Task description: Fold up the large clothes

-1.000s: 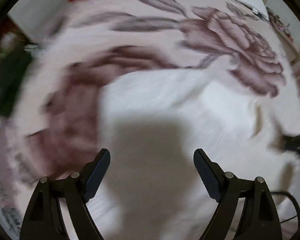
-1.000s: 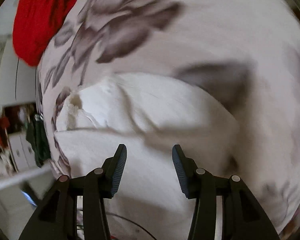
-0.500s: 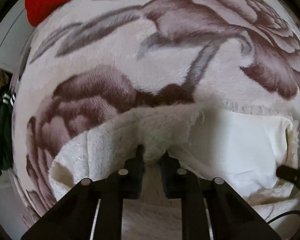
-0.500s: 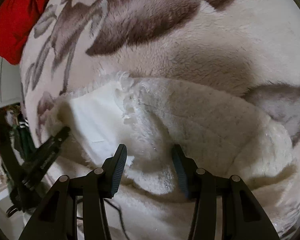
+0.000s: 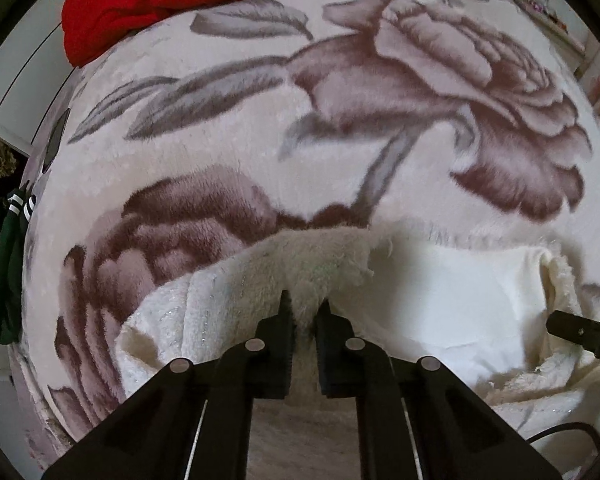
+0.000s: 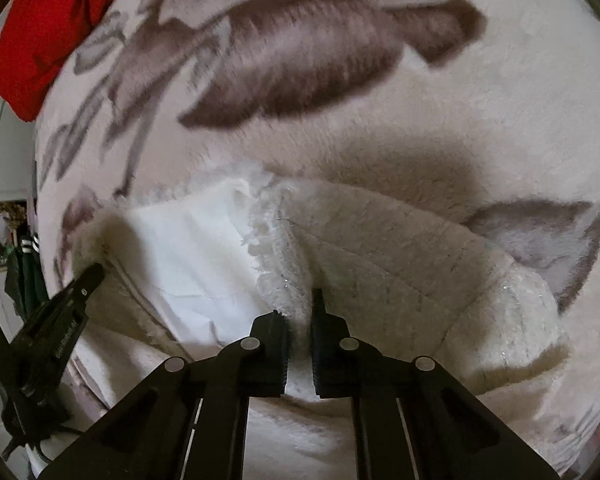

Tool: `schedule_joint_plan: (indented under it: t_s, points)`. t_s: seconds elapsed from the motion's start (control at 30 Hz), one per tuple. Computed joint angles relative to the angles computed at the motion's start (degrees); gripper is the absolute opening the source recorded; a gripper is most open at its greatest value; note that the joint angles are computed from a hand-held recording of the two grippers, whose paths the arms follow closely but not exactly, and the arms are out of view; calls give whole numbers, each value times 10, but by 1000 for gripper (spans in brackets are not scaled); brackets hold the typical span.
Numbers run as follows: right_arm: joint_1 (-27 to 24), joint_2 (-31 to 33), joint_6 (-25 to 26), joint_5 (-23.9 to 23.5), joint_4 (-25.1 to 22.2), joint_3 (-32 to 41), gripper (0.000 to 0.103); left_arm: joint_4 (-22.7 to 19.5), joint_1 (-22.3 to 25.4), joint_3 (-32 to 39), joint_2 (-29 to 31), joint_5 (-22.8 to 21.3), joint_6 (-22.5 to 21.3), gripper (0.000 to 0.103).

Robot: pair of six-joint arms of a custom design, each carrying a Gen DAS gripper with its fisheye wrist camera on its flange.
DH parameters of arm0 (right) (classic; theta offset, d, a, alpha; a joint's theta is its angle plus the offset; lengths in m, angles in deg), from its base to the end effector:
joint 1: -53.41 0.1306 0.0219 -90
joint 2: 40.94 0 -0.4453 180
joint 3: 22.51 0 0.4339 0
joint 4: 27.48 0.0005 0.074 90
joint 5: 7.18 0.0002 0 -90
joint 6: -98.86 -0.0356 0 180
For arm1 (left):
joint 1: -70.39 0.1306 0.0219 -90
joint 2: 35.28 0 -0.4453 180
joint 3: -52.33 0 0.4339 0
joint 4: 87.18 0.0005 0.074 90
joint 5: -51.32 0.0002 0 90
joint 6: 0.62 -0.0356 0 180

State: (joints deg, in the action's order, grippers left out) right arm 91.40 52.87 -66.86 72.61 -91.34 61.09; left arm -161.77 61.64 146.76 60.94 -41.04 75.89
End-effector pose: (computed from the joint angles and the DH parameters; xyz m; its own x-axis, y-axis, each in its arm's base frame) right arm 0.3970 0.3174 0.3931 -0.8111 0.5767 0.0975 0.5756 0.7575 0.3080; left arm 0.5234 -0.0796 0.4532 -0.9008 0.3745 -0.2196 0.3626 0.9272 0.0938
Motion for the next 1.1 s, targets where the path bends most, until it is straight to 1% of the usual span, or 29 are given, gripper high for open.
schedule_joint_plan:
  t_s: [0.1, 0.2, 0.3, 0.43, 0.5, 0.53, 0.6, 0.67, 0.7, 0.73, 0.77, 0.8, 0.83, 0.9, 0.97, 1.03, 1.1]
  points:
    - [-7, -4, -6, 14, -1, 8, 9, -5, 6, 24, 21, 8, 4, 7]
    - [-22, -1, -11, 14, -6, 13, 9, -4, 0, 37, 35, 2, 9, 6]
    - [-31, 14, -5, 24, -23, 31, 9, -5, -3, 49, 48, -1, 15, 6]
    - [-35, 30, -20, 37, -27, 44, 8, -9, -6, 55, 67, -9, 29, 7]
    - [-37, 36, -26, 38, -25, 42, 8, -6, -13, 47, 64, -29, 21, 8]
    - [-39, 40, -24, 36, -23, 41, 9, -5, -15, 42, 57, -33, 17, 11]
    - [-44, 44, -12, 14, -15, 35, 9, 2, -21, 27, 30, -48, -5, 13]
    - [-50, 30, -7, -14, 7, 21, 18, -1, -16, 16, 3, -30, -14, 18]
    - [-51, 19, -3, -26, 20, 13, 23, -5, -11, 9, -17, -16, -20, 29]
    - [-53, 2, -1, -38, 35, 2, 38, -11, -7, 5, -30, -10, -24, 50]
    - [-52, -18, -1, -46, 45, -8, 54, -19, -1, 0, -49, -4, -26, 64]
    - [-49, -36, 0, -48, 46, -14, 59, -25, 7, -7, -69, 5, -23, 86]
    - [-45, -51, 4, -46, 42, -17, 61, -28, 18, -17, -93, 18, -26, 88]
    - [-27, -98, 8, -29, 18, -25, 61, -44, 37, -34, -133, 15, -24, 88]
    - [-1, -146, -11, -4, -8, -37, 62, -67, 65, -59, -174, 14, -24, 89]
    - [37, -202, -49, 17, -25, -60, 65, -89, 101, -106, -233, -18, -28, 89]
    - [95, -247, -108, 55, -75, -78, 65, -94, 132, -153, -286, -64, -44, 89]
